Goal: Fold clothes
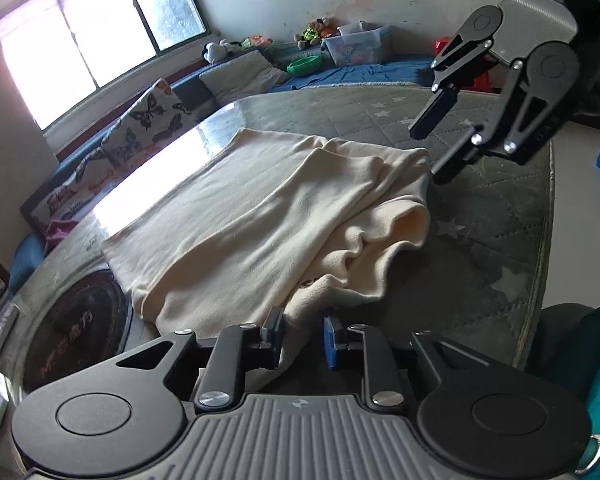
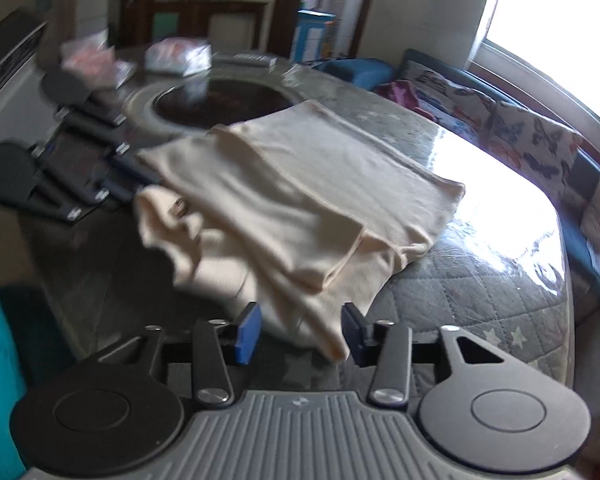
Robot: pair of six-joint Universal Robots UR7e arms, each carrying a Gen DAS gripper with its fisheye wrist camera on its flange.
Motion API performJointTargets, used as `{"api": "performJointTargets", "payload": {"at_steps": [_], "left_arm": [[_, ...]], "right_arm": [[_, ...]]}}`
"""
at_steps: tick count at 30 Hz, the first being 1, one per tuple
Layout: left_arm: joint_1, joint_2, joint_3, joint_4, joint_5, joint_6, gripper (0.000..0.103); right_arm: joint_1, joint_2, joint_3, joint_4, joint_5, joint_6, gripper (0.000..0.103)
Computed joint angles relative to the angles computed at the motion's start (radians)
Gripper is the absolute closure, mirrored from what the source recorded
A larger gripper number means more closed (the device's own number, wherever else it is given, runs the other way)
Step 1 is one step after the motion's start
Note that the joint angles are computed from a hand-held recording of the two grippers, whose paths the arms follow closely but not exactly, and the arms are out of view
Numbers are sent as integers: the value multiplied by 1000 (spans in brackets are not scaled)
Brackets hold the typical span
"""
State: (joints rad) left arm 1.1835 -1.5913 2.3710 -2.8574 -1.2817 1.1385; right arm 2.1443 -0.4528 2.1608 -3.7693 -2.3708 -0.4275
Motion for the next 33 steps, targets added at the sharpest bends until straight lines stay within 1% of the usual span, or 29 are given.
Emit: {"api": "performJointTargets", "payload": {"at_steps": [2,3,4,5,8,10,15,16,17,18,20,21,22,23,24,26,27,28,30,33], "left_arm": [[7,7,-3,-12,-17,11,82],[12,11,-8,-13,-27,6,86],[16,16,-14,-15,-33,2,93],[18,20,-19,-20,-37,-7,93],[29,40,-65,3,-63,-83,94],[32,58,-103,25,-76,-141,94],[39,110,-185,82,-104,-235,94],[40,122,-196,84,-102,-242,94],[42,135,-206,85,-99,-248,94],[43,142,-214,92,-97,-255,94],[50,151,-228,110,-97,-264,93],[53,152,-232,118,-99,-264,92],[55,145,-229,121,-99,-255,90],[57,135,-222,121,-102,-244,89],[59,125,-215,121,-106,-232,89],[63,103,-201,120,-108,-211,85],[62,89,-186,110,-102,-190,80],[62,75,-171,99,-97,-169,73],[65,60,-147,77,-78,-122,66],[70,53,-125,56,-45,-66,65]], "right_arm": [[11,13,-2,1,-8,-42,50],[14,22,-5,-4,-7,-70,48],[18,34,-11,-18,-7,-102,43],[21,46,-17,-32,-5,-133,41],[18,72,-33,-68,23,-204,36],[13,90,-48,-97,36,-249,36],[-17,131,-93,-172,61,-336,37],[-26,137,-102,-186,67,-349,39],[-35,141,-111,-194,74,-357,44],[-47,130,-112,-171,89,-334,48],[-69,101,-110,-116,117,-272,69],[-80,83,-108,-84,133,-235,74],[-92,63,-103,-54,156,-195,81],[-100,45,-100,-29,171,-156,86],[-110,26,-95,-5,191,-120,87],[-126,-5,-83,15,229,-74,89],[-129,-11,-81,21,235,-64,90],[-133,-18,-79,26,242,-54,90],[-144,-33,-72,27,263,-41,90],[-143,-35,-73,26,265,-27,90]]}}
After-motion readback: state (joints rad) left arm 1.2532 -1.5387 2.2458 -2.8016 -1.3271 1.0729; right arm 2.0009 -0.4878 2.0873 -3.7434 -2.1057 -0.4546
